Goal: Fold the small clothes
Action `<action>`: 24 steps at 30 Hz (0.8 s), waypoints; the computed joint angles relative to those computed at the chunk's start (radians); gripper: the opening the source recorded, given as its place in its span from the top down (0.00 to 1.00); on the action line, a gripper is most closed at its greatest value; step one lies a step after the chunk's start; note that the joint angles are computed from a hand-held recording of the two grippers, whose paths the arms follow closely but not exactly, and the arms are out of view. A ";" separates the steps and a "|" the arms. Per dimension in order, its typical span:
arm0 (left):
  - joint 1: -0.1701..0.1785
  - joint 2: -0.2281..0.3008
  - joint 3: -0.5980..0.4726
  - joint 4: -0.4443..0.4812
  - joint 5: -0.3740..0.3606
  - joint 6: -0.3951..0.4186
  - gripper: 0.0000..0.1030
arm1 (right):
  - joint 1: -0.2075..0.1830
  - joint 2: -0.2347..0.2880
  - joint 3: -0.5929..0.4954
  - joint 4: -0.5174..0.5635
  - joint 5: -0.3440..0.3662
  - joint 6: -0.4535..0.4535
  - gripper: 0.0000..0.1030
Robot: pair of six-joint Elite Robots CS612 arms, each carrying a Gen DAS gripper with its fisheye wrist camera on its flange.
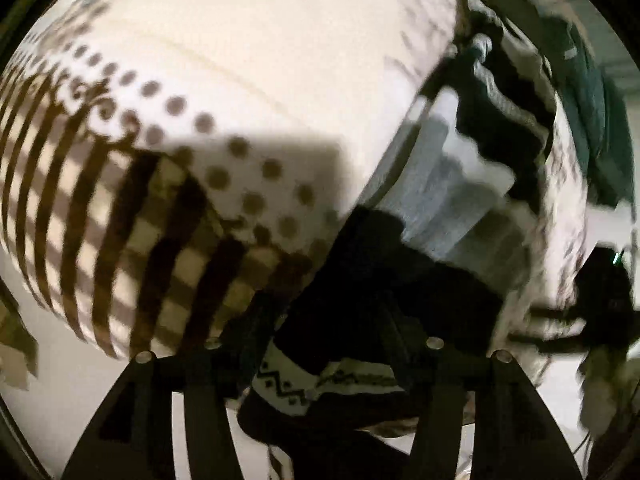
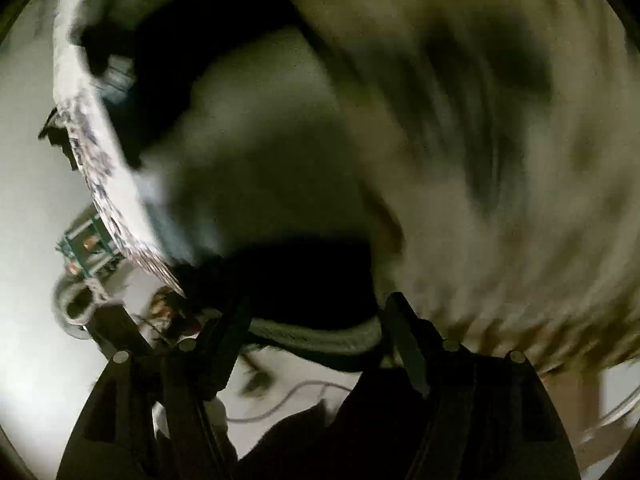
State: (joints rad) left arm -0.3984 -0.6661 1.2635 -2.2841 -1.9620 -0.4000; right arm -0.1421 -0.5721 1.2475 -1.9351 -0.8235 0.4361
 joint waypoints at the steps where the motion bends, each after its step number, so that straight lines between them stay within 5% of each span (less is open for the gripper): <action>1: -0.004 -0.001 0.008 -0.012 0.017 0.015 0.56 | 0.002 -0.011 0.063 -0.069 0.038 0.030 0.33; 2: -0.005 -0.003 0.019 -0.038 0.022 0.027 0.80 | 0.007 -0.022 0.118 -0.157 0.048 0.069 0.54; 3: -0.003 -0.003 0.025 -0.054 0.017 0.036 0.91 | 0.011 -0.027 0.146 -0.209 0.046 0.095 0.73; 4: -0.001 -0.004 0.028 -0.059 0.013 0.035 0.92 | 0.018 -0.037 0.182 -0.269 0.040 0.122 0.85; 7: 0.004 -0.020 0.050 -0.091 0.018 0.031 0.94 | 0.039 -0.070 0.234 -0.335 -0.025 0.145 0.89; 13: 0.012 -0.033 0.071 -0.084 0.023 0.016 0.93 | 0.054 -0.074 0.199 -0.229 -0.094 0.047 0.88; 16: 0.012 -0.045 0.041 -0.021 0.031 0.045 0.90 | 0.036 -0.075 0.170 -0.171 -0.053 -0.013 0.68; 17: 0.011 -0.048 0.021 0.004 0.040 0.059 0.84 | 0.029 -0.079 0.167 -0.171 -0.037 -0.019 0.51; 19: 0.009 -0.044 -0.015 0.007 0.049 0.071 0.78 | -0.002 -0.097 0.188 -0.258 0.001 0.008 0.39; 22: 0.015 0.005 -0.124 -0.039 -0.002 0.061 0.45 | -0.036 -0.098 0.158 -0.342 -0.019 0.064 0.39; 24: 0.017 0.085 -0.264 -0.059 -0.041 0.040 0.39 | -0.064 -0.081 0.116 -0.425 -0.042 0.121 0.39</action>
State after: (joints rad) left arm -0.3814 -0.5815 0.9993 -2.3431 -2.0032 -0.3597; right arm -0.2063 -0.6532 1.3639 -2.3600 -0.8658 0.5573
